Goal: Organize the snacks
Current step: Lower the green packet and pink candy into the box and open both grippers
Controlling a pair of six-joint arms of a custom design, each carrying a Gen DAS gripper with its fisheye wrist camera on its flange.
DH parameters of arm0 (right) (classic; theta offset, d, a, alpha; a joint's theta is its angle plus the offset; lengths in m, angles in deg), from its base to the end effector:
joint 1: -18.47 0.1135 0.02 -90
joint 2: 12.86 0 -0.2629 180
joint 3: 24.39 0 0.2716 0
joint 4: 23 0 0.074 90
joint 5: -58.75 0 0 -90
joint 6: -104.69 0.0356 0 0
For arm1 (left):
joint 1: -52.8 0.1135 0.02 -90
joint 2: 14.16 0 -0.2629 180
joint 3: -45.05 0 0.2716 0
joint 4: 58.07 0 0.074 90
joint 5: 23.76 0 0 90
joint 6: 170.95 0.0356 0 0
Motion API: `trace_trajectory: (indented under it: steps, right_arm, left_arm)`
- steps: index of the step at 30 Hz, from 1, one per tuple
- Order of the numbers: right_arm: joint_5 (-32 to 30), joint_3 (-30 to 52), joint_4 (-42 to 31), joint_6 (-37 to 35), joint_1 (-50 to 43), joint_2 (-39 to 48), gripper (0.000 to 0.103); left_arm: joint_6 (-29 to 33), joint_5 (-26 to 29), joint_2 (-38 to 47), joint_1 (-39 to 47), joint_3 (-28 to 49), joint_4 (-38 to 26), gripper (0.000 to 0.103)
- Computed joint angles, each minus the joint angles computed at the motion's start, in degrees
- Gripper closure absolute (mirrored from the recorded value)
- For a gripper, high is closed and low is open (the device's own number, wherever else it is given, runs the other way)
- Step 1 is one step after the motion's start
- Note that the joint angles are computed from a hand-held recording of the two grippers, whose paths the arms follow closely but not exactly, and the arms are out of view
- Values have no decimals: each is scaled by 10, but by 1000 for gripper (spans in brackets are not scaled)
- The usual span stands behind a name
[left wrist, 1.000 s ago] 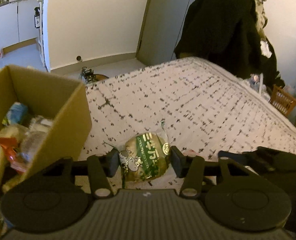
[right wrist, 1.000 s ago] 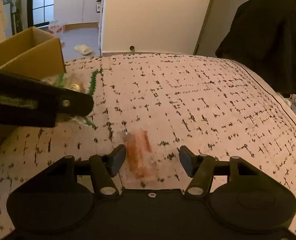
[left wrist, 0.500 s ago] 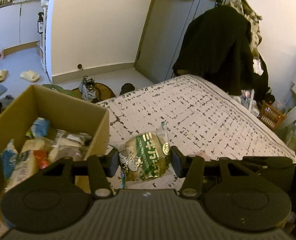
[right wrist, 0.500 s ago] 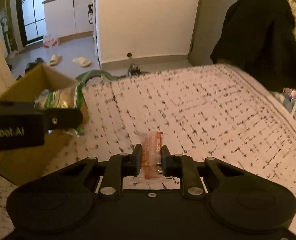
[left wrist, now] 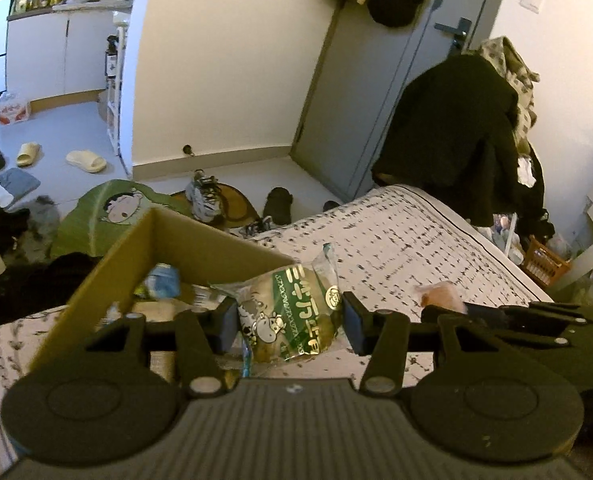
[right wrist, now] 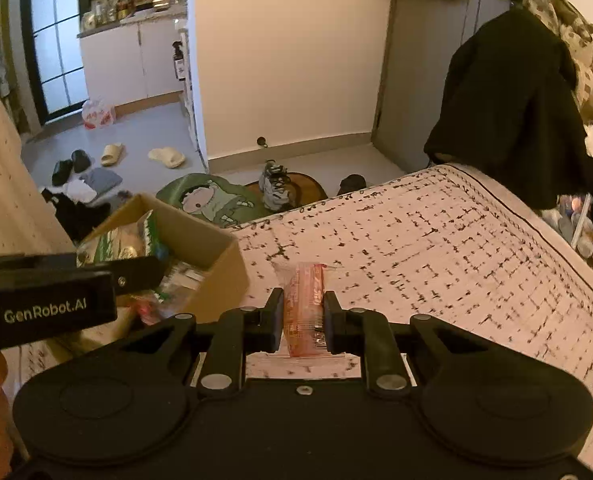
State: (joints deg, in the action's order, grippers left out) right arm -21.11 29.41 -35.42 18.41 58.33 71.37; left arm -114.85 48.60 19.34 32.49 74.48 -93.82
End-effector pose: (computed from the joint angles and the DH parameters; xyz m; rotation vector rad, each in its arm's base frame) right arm 0.2402 0.1924 0.1633 -0.6314 2.2234 0.1838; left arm 0.1487 -0.0435 0.1702 -0.4241 2.1918 -0.1675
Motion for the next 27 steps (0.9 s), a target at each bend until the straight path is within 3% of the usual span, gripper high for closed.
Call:
trace_trajectory:
  steps: [5, 11, 18, 27]
  right_arm:
    - [29, 21, 0, 42, 44, 16, 83]
    - [52, 39, 9, 93, 74, 42, 83]
    - [54, 52, 41, 95, 88, 74, 83]
    - [44, 73, 52, 98, 103, 119, 83]
  left_arm:
    - [43, 66, -78, 88, -3, -68, 52]
    - [106, 149, -119, 200, -3, -105, 52]
    - [178, 255, -123, 334, -23, -109, 52]
    - [233, 318, -70, 433, -51, -64, 50]
